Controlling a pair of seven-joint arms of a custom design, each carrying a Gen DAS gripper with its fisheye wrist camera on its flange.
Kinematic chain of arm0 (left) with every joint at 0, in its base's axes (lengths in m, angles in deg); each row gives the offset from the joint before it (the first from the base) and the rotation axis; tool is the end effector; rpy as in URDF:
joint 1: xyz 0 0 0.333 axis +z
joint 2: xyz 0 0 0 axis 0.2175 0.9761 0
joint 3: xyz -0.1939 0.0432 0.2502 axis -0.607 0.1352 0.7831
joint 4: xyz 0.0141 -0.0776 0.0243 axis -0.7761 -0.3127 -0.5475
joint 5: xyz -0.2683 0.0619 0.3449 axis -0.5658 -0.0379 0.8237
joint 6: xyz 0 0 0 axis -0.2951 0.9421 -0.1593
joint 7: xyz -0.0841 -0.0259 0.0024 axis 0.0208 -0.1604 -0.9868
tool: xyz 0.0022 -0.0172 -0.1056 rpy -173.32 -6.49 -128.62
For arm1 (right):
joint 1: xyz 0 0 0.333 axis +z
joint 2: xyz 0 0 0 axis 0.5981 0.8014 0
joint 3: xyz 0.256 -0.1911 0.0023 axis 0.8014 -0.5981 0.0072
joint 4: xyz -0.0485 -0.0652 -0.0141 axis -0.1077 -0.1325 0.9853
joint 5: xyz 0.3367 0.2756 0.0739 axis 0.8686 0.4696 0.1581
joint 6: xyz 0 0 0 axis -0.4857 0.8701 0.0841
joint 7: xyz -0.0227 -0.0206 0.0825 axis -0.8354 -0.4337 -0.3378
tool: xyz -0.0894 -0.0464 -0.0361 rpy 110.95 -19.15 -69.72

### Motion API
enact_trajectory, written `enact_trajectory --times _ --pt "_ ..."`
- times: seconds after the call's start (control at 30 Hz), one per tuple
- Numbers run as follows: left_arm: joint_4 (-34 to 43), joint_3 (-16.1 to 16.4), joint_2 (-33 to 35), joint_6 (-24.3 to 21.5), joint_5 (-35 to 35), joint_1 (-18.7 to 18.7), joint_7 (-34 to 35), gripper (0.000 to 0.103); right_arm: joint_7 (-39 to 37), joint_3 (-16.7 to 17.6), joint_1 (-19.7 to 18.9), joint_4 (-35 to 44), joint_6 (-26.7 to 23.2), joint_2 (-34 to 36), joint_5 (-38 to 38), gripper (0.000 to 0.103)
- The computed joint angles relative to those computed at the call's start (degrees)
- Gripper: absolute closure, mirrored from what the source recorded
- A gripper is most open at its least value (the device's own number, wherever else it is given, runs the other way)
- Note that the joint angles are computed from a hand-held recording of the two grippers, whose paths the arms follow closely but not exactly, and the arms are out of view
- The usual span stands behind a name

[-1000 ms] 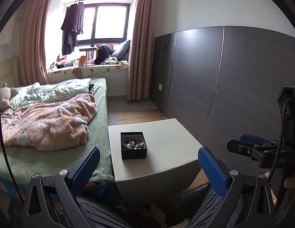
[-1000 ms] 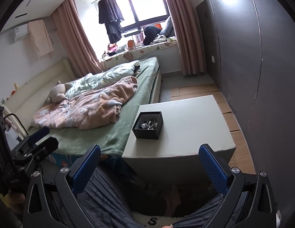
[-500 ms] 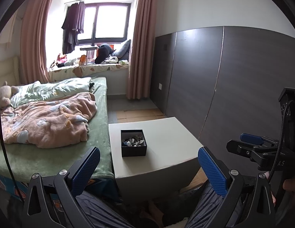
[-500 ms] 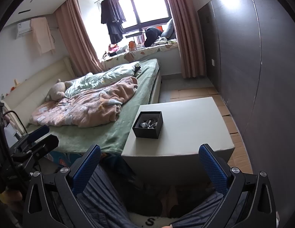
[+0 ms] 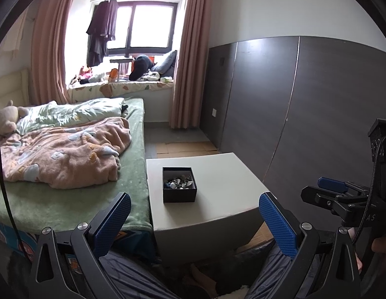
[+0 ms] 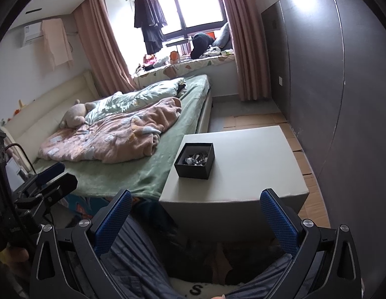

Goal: Organize jewelry

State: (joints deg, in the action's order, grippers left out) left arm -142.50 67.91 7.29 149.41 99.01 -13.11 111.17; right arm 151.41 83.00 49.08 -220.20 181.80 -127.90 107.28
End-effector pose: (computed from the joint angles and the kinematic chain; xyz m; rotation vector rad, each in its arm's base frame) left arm 0.4218 -0.1639 0.5180 -1.3973 1.8469 -1.2183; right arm 0.4186 0.0916 0.5221 -1.6088 1.5594 -0.5680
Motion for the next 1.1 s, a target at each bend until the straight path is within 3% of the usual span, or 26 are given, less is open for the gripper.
enact_trajectory --times 0.13,1.1 --pt "-0.22 0.05 -0.29 -0.05 0.14 -0.09 0.07 0.000 -0.25 -1.05 0.90 -0.57 0.72 -0.54 0.86 0.000" --pt "-2.09 3.01 -2.62 -1.27 -1.80 -2.92 2.15 0.000 2.07 0.83 -0.95 -0.61 0.20 -0.56 -0.48 0.000"
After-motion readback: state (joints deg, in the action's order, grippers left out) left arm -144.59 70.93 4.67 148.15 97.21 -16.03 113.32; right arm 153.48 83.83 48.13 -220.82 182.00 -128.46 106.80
